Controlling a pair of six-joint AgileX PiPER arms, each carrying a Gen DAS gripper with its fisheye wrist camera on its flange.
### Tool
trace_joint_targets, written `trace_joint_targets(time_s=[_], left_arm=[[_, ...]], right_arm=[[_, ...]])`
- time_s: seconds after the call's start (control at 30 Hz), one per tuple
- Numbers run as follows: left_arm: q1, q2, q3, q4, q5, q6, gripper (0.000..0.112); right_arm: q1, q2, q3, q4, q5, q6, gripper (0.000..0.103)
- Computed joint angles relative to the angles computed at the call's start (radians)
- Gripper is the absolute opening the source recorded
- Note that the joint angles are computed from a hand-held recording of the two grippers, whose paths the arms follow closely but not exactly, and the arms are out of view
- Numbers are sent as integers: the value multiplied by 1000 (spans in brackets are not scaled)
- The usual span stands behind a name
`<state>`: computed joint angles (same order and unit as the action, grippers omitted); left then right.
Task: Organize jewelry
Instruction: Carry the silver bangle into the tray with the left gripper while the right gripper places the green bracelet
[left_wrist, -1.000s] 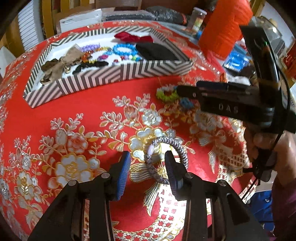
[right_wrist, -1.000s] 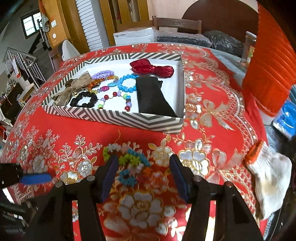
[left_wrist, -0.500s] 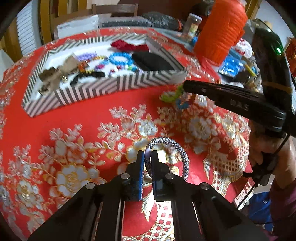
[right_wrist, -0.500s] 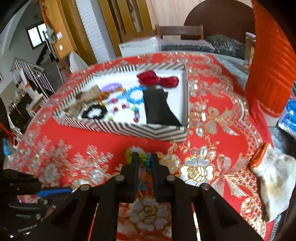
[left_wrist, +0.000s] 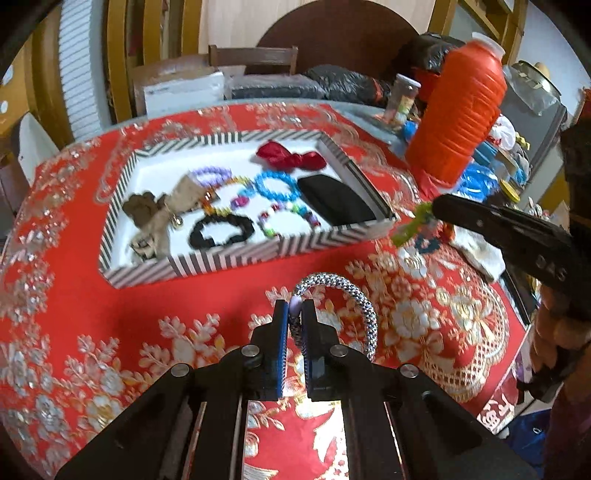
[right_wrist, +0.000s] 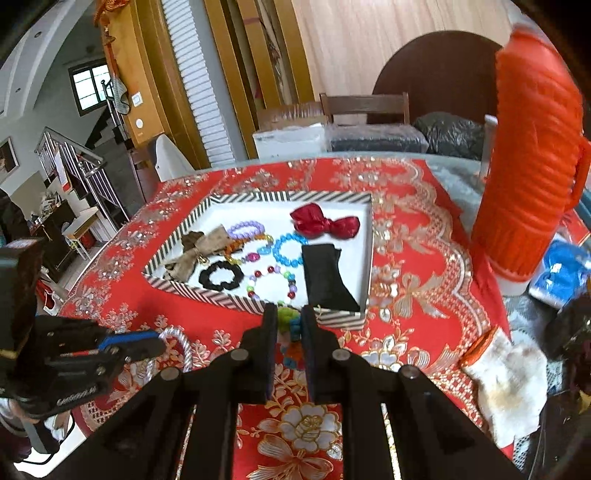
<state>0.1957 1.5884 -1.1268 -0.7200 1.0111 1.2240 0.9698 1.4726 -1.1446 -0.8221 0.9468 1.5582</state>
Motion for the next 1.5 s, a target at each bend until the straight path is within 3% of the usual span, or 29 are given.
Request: trace_joint_targets(time_s=[0.27,0.77,1.13,1.5], left_arm=[[-12,21,-57,-11,-36,-32,4],[-48,93,-158,18,-129,-95,4],[-72,243,-365,71,-73,-258,4],[-149,385,-479,157,-117,-398,4]], right_arm=[[16,13,-67,8,47,-49,13],[-44,70,-154,57,13,-169,13],[-150,147,-238,157,-81,-305,13],[-297,330,-358,396,-198,-545,13]])
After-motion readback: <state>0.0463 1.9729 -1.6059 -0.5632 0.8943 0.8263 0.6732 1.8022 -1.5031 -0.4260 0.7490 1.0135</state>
